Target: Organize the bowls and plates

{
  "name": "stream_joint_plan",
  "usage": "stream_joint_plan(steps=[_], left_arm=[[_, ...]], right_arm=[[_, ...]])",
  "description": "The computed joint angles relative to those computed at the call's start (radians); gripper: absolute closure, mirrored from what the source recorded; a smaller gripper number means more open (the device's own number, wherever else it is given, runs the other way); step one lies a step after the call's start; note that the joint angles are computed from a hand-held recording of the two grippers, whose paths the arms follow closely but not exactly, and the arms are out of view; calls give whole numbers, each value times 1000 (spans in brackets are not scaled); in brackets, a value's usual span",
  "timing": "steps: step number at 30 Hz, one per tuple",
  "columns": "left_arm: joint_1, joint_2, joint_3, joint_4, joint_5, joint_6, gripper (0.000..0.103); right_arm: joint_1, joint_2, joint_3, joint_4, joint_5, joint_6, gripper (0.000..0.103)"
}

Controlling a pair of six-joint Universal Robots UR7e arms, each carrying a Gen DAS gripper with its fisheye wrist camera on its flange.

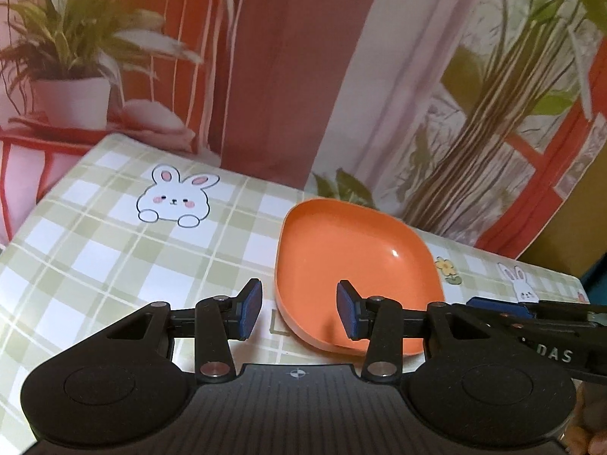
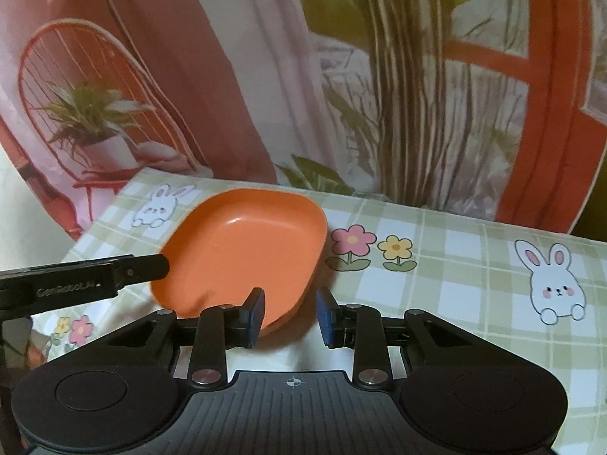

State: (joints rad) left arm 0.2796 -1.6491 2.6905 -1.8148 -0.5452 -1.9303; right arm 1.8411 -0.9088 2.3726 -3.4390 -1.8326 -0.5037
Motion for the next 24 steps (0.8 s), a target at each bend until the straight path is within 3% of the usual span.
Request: stream_joint_plan(steps=[3,5,6,10,13,24], left_arm=[[21,3,12,-52,-3,43,69],[37,5,24,-102,-1,78,84],[39,5,28,-114,-2,84,86],[36,2,43,-144,4,107,87],[26,7,40,-144,-8,109,87],[-118,9,-37,91,-81,-27,87]], right_arm=[[-12,18,-22,23,-2,21,75],[-15,28,-33,35,-7,28,75],[-16,34,-37,38,-12,29,76],[-14,41,-44,50,-21,22,87],[-1,36,-40,51,-42,34,87],[22,-122,50,60,-6,42,88]])
